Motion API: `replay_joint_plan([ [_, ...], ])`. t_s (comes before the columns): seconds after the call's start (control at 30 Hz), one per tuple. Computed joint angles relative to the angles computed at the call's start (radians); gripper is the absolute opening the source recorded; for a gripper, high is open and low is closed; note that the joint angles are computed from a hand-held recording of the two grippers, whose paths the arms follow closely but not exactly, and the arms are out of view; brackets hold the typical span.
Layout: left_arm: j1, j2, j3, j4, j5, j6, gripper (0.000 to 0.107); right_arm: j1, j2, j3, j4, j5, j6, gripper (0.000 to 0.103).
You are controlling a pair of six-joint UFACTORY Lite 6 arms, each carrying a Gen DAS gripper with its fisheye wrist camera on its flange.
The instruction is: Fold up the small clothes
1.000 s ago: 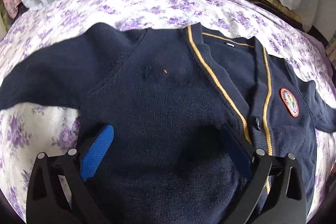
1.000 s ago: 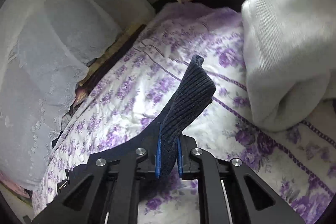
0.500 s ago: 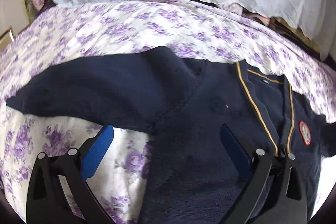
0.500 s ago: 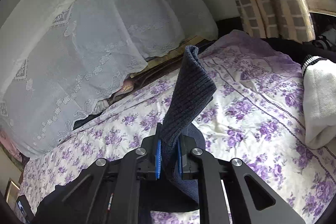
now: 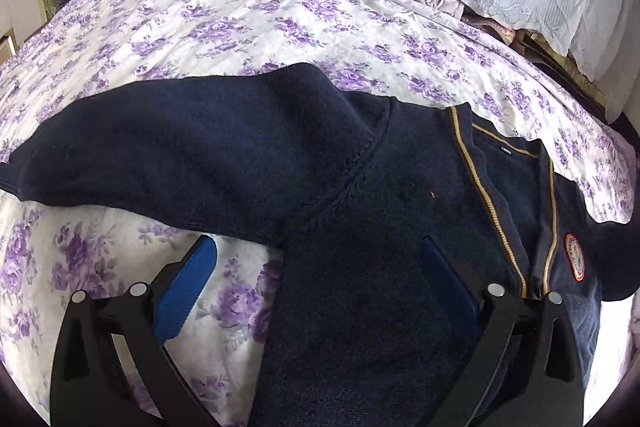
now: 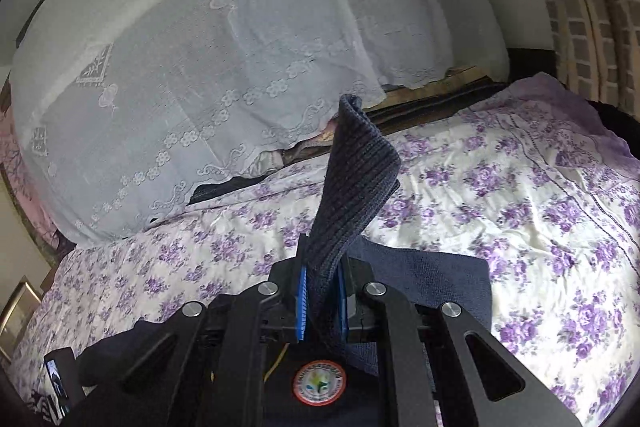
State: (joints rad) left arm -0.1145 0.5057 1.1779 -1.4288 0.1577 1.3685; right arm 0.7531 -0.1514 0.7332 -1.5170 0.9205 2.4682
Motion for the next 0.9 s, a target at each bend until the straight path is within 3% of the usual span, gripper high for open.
replay_joint_plan([
  [0.23, -0.008, 0.006, 0.013, 0.03, 0.015, -0.032, 0.099, 0.001, 0.244, 0.178, -0.054, -0.095, 0.008, 0.012],
  [0.37, 0.024, -0.006, 0.023, 0.017, 0.165, -0.022, 0.099, -0.008, 0.367, 0.259, -0.082, -0.176, 0.018, 0.013],
  [0.5, 0.019, 0.011, 0.048, 0.031, 0.266, -0.015, 0.099, -0.062, 0.561, 0.396, -0.051, -0.343, -0.084, 0.015],
  [0.6, 0.002, 0.07, 0.106, 0.112, 0.301, -0.102, 0.099, -0.131, 0.695, 0.462, -0.008, -0.548, -0.165, 0.018],
  [0.67, -0.009, 0.082, 0.123, 0.137, 0.294, -0.131, 0.099, -0.119, 0.669, 0.412, -0.132, -0.543, -0.055, 0.02],
  [0.7, -0.014, 0.082, 0.127, 0.143, 0.293, -0.133, 0.099, -0.117, 0.63, 0.373, -0.17, -0.549, -0.014, 0.03],
  [0.77, -0.019, 0.092, 0.15, 0.171, 0.32, -0.159, 0.099, -0.097, 0.525, 0.278, -0.204, -0.531, 0.012, 0.039],
  [0.9, -0.026, 0.141, 0.256, 0.258, 0.422, -0.288, 0.099, -0.019, 0.217, 0.003, -0.228, -0.39, 0.0, 0.041],
])
